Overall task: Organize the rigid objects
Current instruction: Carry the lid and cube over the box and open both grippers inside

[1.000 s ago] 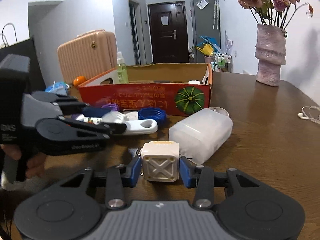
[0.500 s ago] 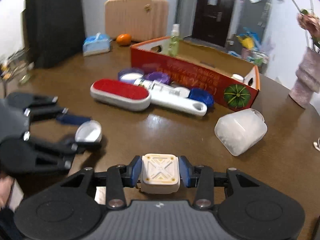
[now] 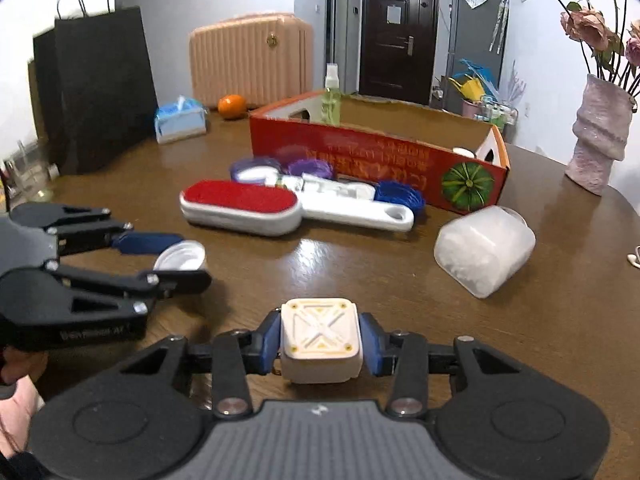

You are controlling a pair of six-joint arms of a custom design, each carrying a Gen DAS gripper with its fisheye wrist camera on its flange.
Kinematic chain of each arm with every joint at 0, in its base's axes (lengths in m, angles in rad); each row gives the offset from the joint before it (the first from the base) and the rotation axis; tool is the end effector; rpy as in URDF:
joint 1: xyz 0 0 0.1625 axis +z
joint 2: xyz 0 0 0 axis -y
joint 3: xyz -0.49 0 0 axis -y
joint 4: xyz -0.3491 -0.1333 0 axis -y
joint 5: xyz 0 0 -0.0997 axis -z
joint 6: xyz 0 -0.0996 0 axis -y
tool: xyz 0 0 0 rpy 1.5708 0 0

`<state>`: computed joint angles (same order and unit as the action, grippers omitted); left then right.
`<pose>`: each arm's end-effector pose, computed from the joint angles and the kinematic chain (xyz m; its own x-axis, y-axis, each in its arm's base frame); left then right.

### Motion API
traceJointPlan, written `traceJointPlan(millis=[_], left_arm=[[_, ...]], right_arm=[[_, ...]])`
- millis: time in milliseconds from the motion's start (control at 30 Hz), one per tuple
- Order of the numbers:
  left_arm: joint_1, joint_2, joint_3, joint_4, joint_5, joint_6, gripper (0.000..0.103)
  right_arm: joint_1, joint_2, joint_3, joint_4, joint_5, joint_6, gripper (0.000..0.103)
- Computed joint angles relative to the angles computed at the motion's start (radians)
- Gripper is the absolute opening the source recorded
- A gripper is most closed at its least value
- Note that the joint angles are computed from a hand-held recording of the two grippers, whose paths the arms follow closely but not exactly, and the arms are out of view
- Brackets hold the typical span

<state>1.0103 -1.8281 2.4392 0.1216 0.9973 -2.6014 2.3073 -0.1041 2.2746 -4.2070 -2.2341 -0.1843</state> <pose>0.0754 -0.2323 0.3060 -0.6112 0.3814 -0.6936 0.7811 0.4319 -0.4509 0.3318 -0.2588 -0.1001 -0.6464 -0.4403 0.6231 -0.7310 0.5913 -0.3406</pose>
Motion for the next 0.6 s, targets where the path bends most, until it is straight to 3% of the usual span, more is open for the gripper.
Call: traceJointPlan(millis=[133, 233, 300, 400, 467, 533, 600], left_arm=[[0.079, 0.075, -0.202, 0.048, 0.088, 0.099, 0.041], [0.147, 0.239, -0.398, 0.062, 0.134, 0.158, 0.041], [0.172, 0.373, -0.539, 0.081, 0.12, 0.143, 0.041], [0.186, 0.578, -0.748, 0.138, 0.041, 0.119, 0.041], [0.187, 0.705, -0.868, 0.156, -0.076, 0.091, 0.041], [0.202, 0.8, -0.965, 0.177, -0.145, 0.096, 0.041], [0.23, 0.841, -1.003, 0.124, -0.141, 0.142, 0.041]], right_arm=[[-0.015, -0.06, -0.019, 0.008, 0.028, -0.081, 0.041], [-0.071, -0.129, -0.097, 0.049, 0.089, -0.172, 0.041], [-0.132, -0.169, -0.189, 0.129, 0.139, -0.176, 0.041], [-0.219, -0.188, -0.415, 0.358, 0.156, -0.115, 0.041], [-0.262, -0.177, -0.571, 0.533, 0.15, -0.054, 0.041], [-0.296, -0.148, -0.736, 0.718, 0.119, 0.05, 0.041], [-0.319, -0.114, -0.867, 0.866, 0.085, 0.111, 0.041]])
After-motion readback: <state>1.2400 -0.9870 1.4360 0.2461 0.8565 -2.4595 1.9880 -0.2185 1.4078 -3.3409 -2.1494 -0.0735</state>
